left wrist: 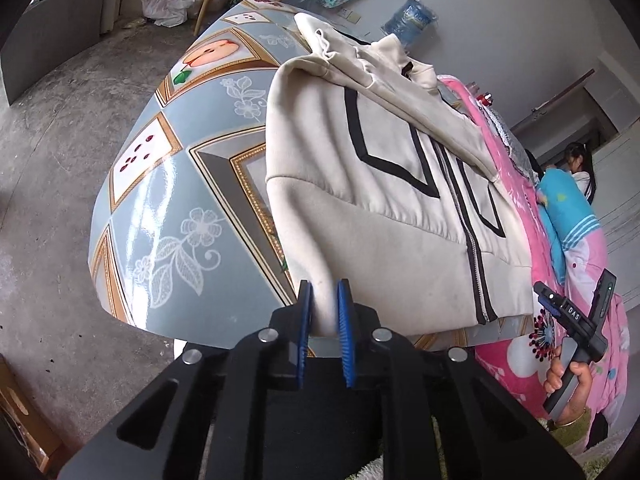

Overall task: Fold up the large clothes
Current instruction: 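Lift the hem with both grippers and fold it toward the collar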

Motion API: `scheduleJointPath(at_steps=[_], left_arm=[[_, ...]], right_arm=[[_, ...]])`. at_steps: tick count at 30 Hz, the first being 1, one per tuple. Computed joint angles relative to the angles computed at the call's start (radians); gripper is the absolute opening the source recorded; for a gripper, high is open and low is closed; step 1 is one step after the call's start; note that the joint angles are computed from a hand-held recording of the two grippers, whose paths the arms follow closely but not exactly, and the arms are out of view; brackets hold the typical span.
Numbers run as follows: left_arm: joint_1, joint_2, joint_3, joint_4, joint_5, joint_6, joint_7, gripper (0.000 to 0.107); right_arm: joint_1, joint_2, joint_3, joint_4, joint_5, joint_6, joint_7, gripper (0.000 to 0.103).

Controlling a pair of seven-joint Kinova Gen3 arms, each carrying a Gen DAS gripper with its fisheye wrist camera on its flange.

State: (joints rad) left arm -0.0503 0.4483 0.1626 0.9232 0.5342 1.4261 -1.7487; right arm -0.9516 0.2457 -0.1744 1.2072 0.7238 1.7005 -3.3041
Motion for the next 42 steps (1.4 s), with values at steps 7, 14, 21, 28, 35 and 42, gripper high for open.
scheduleJointPath(at_steps=[7,14,21,28,35,42], left_arm=[[0.033,0.011,-0.009,-0.037,-0.062,0.02,0.008,0.013],[0.037,0.016,-0.009,-0.047,-0.072,0.028,0.019,0.013],[0.045,0.015,-0.011,-0.049,-0.088,0.027,0.026,0.013],[0.107,-0.081,-0.031,0.053,-0.184,-0.125,-0.021,0.006],[0.062,-0.181,-0.024,0.079,-0.107,-0.235,-0.116,0.005],[0.016,-0.228,-0.03,0.061,-0.024,-0.208,-0.185,0.005]], right_arm=[[0.052,-0.091,-0.032,0.129,-0.033,-0.067,-0.113,0.065],[0.083,-0.072,-0.052,0.127,-0.071,-0.087,-0.104,0.049],[0.061,-0.057,-0.056,0.11,-0.102,-0.059,-0.14,0.031],[-0.002,-0.03,-0.057,0.069,-0.021,-0.006,-0.161,0.009],[-0.138,0.003,-0.041,-0.051,0.171,0.131,-0.091,0.008],[-0.236,0.029,-0.018,-0.133,0.27,0.214,-0.033,0.008]])
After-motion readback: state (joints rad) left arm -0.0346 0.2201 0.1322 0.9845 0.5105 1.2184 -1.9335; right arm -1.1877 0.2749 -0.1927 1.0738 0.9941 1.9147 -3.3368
